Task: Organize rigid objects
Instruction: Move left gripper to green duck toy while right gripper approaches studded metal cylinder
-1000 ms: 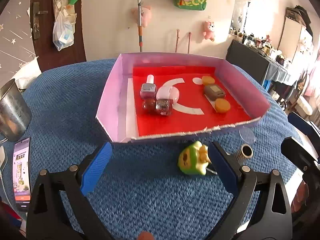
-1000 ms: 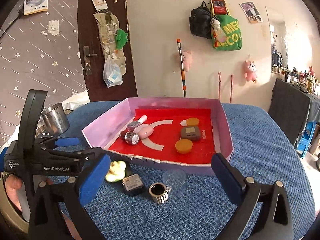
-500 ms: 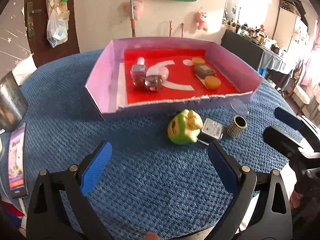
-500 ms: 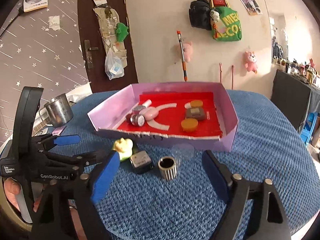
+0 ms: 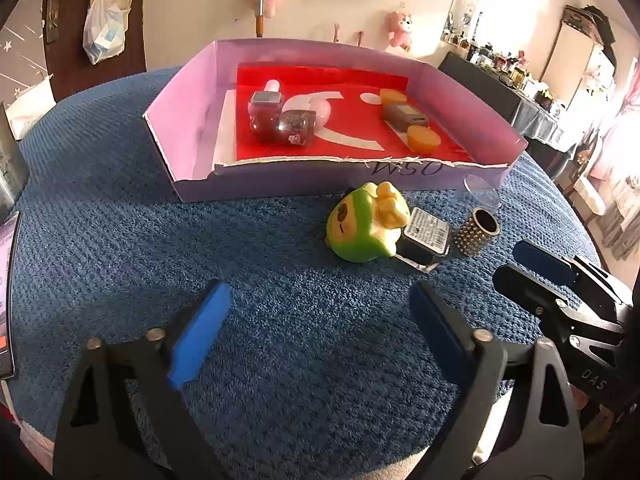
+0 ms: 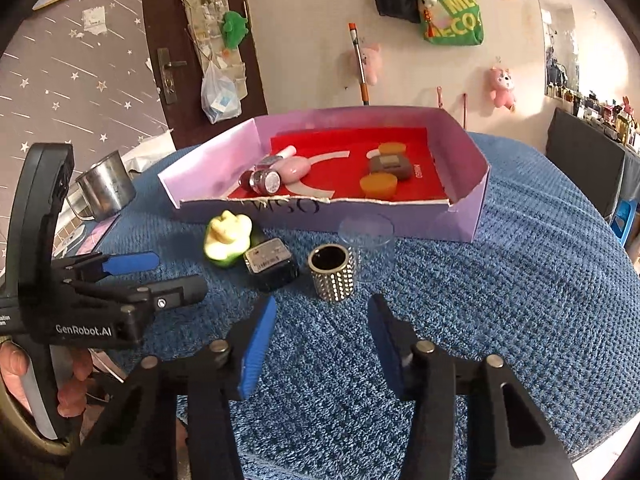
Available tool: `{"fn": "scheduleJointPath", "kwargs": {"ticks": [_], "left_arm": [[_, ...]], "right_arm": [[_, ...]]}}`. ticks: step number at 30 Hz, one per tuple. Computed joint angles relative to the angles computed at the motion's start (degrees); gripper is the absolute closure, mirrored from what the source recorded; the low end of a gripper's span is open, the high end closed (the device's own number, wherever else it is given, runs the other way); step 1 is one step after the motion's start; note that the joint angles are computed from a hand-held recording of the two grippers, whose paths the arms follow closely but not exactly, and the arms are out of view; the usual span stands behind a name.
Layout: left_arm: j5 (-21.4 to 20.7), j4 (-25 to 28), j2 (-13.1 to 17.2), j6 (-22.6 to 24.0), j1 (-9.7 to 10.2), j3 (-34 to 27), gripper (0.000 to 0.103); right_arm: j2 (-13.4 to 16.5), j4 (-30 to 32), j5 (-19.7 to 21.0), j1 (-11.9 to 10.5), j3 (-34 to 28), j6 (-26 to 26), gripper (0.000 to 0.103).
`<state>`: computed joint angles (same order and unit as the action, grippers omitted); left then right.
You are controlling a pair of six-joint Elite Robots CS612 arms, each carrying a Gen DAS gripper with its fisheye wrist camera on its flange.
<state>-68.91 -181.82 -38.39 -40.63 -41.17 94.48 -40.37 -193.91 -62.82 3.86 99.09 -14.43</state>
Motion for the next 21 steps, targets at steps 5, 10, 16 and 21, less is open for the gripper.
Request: {"fn": "scheduleJointPath", "kwargs": {"ticks": [5, 10, 16, 21], "left_arm": [[0.97, 1.44, 0.41, 0.44, 0.04, -0.84, 0.02], [1.09, 2.07, 0.78, 1.05, 0.26, -1.79, 0.025], [0.91, 2.86, 1.19, 1.57, 0.51, -2.94, 0.027], [0.74, 3.24, 1.54, 2.08, 0.61, -3.72, 0.027]], "right_arm": [[0.44, 1.43, -1.06, 0.28, -0.96, -0.02, 0.054], [0.86, 2.65, -1.36, 0.47, -1.93, -0.01, 0.057], [1.28, 3.79, -1.66, 0.7, -3.18, 0.27, 0.057], [1.7, 4.67, -1.52, 0.84, -4.23, 0.76, 0.058]]}}
